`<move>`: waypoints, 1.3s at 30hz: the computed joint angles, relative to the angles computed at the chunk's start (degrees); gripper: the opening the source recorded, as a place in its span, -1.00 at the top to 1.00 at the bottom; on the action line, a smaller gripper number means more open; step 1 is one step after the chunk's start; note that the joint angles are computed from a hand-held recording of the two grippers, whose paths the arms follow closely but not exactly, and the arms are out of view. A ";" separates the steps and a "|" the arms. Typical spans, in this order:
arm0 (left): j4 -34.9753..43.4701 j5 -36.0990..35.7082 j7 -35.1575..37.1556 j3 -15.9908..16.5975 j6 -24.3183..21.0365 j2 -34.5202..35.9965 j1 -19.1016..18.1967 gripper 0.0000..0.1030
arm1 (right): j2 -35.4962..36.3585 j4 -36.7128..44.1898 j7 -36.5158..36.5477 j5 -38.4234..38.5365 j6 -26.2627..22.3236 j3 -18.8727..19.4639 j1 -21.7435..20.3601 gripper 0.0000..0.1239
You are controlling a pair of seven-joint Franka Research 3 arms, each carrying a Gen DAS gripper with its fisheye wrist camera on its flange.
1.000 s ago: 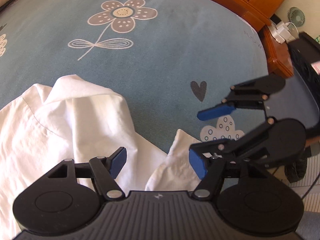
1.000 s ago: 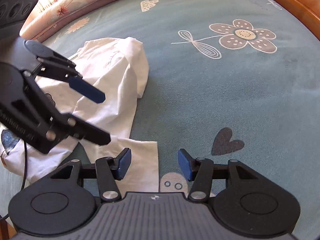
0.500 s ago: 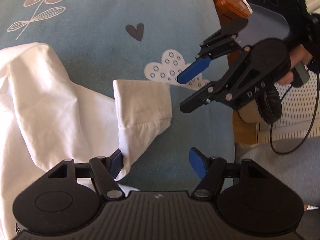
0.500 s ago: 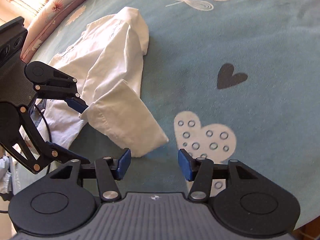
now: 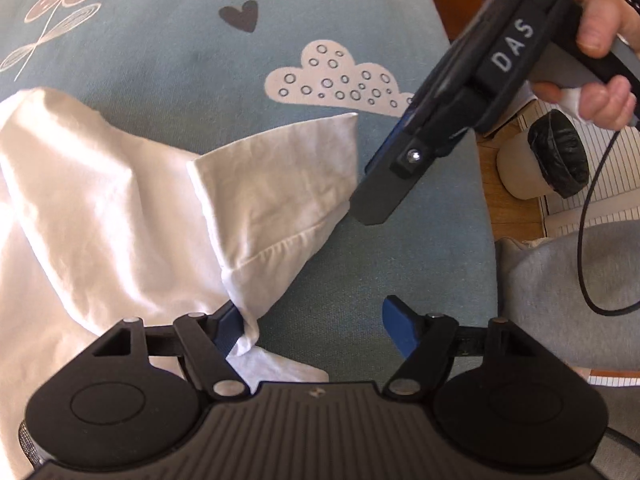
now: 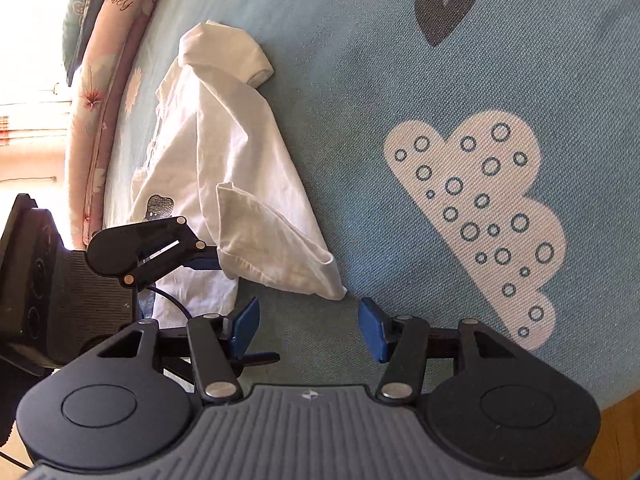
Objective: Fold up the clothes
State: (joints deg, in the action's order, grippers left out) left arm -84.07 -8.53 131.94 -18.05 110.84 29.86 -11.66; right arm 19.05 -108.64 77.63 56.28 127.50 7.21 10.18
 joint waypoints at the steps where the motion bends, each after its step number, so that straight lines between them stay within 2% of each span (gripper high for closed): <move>1: -0.56 -0.65 -0.25 -0.06 0.62 -0.22 0.29 -0.49 | 0.07 -0.11 0.25 1.00 0.20 0.14 -0.09 0.04; 2: -1.38 -1.22 -0.54 -0.10 1.49 -0.62 0.53 -0.63 | 0.13 -0.24 0.48 2.01 0.42 0.28 -0.16 0.04; 3: -2.54 -1.59 -0.97 -0.08 2.75 -1.23 0.66 -0.64 | 0.13 -0.27 0.78 2.49 1.05 0.34 -0.02 0.04; 8: -7.58 -1.36 1.81 -0.49 8.18 -4.63 0.99 -0.64 | -0.25 -0.62 1.62 2.94 2.86 0.15 0.07 0.04; 11: -8.68 -4.03 4.04 -1.18 10.96 -5.51 1.88 -0.64 | -0.41 -0.83 1.85 3.31 2.83 0.15 -0.09 0.04; 15: -4.45 -6.34 4.61 -1.53 9.31 -2.37 2.02 -0.64 | -0.92 -1.19 2.24 1.73 3.95 -0.11 0.31 0.04; 19: -4.30 -10.63 8.21 -3.01 8.65 -2.46 3.79 -0.63 | -1.84 -1.92 2.69 1.69 3.55 -0.25 0.04 0.04; 23: -5.39 -13.55 13.20 -3.43 3.95 -4.26 5.07 -0.63 | -3.20 -3.09 2.34 2.38 2.06 -0.54 -0.43 0.04; 30: -10.57 -13.59 20.54 -1.91 0.92 -8.72 4.09 -0.63 | -3.75 -5.61 4.68 10.65 -1.18 -0.60 -1.57 0.00; 34: -13.08 -14.25 23.52 -1.51 2.40 -10.46 3.31 -0.63 | -4.09 -8.08 6.95 17.58 -1.73 -0.42 -1.78 -0.01; 39: -16.88 -13.68 29.24 -1.35 6.05 -12.98 2.09 -0.63 | -5.14 -10.53 12.10 22.38 0.88 -0.69 -0.92 -0.03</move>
State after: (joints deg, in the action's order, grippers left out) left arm -100.95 -22.21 161.18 -19.41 116.89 16.88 -9.57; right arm 13.91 -119.18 89.73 78.66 128.38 6.52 9.26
